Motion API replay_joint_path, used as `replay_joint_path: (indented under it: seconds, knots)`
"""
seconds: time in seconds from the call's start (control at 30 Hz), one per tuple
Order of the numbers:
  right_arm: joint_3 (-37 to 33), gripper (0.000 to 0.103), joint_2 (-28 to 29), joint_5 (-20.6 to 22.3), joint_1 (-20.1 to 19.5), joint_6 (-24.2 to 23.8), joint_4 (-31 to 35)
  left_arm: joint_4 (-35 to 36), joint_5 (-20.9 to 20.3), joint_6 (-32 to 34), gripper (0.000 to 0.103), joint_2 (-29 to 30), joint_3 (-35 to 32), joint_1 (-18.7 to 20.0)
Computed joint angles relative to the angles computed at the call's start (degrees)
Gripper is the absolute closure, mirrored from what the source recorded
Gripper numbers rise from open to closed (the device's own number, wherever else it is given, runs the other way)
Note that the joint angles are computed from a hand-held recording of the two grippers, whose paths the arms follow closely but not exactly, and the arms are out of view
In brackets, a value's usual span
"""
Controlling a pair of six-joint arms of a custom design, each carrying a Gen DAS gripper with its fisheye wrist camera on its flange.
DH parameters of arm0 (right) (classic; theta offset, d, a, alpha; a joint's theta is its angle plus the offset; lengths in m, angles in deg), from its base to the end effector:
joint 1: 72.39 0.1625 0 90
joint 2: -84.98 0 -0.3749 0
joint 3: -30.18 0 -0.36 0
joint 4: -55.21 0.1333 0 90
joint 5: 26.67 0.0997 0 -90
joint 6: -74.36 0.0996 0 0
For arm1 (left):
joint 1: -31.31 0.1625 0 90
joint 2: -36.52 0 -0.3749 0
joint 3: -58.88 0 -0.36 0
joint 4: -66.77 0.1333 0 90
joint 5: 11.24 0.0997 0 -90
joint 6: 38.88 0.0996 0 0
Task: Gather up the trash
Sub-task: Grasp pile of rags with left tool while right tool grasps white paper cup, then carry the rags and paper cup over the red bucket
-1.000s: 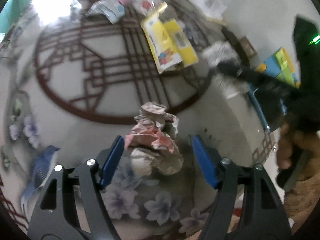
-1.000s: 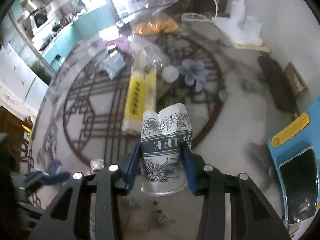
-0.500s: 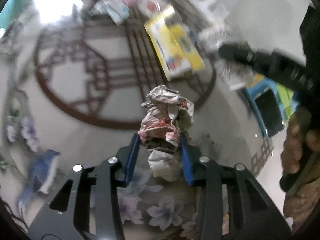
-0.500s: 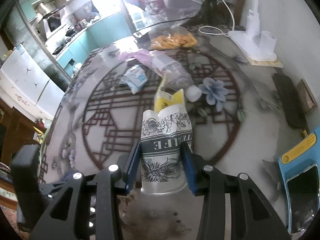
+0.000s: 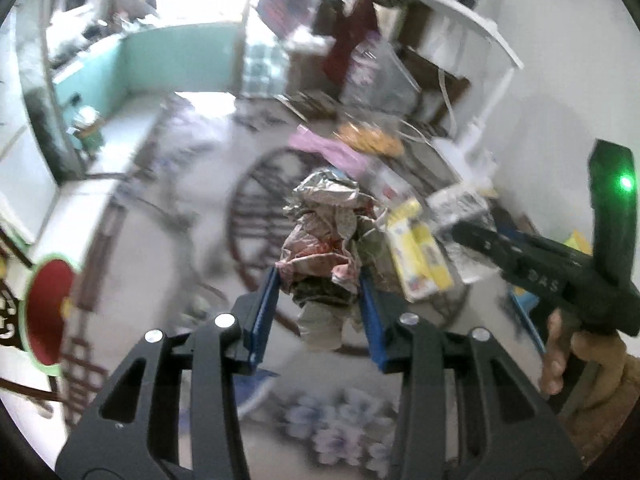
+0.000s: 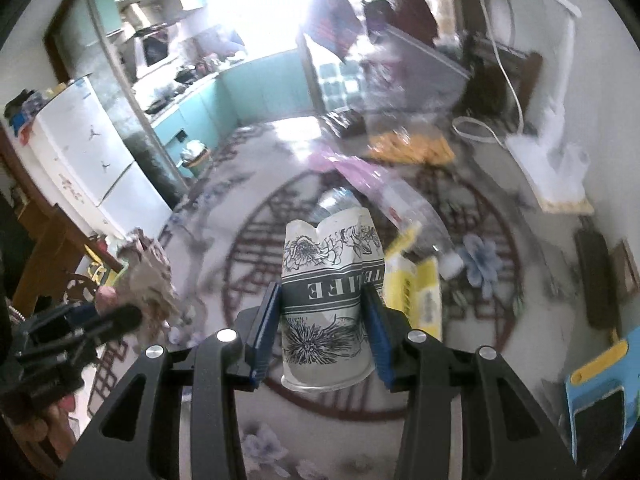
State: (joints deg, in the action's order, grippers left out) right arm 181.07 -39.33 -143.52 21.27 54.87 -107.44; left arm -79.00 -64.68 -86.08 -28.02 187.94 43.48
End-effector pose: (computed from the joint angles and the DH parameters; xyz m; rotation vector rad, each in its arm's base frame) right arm 0.1037 -0.2377 0.3212 0.2449 -2.4197 0.9395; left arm -0.3528 -0.2731 0.0818 0.7600 2.5233 -0.6790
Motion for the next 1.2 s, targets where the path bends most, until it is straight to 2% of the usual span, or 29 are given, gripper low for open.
replay_joint_path:
  seconds: [0.17, 0.47, 0.77, 1.2]
  knots:
    - [0.02, 0.063, 4.0, -1.75, 4.81, 0.58, -2.31, 6.35, 4.52, -4.63, 0.064, -4.89, 1.33, -0.98]
    - [-0.66, 0.063, 10.77, -3.75, 9.64, 2.95, -4.81, 10.97, 7.39, -7.75, 0.063, -11.16, 3.79, -1.82]
    - [-2.4, 0.062, 19.77, -8.33, 16.3, 6.44, -9.12, 9.84, 9.32, -4.77, 0.063, -16.36, 5.99, -1.2]
    - [-7.44, 0.062, 37.57, -15.87, 25.55, 16.72, -15.51, 9.68, 8.92, 5.38, 0.063, -26.27, 8.35, 5.1]
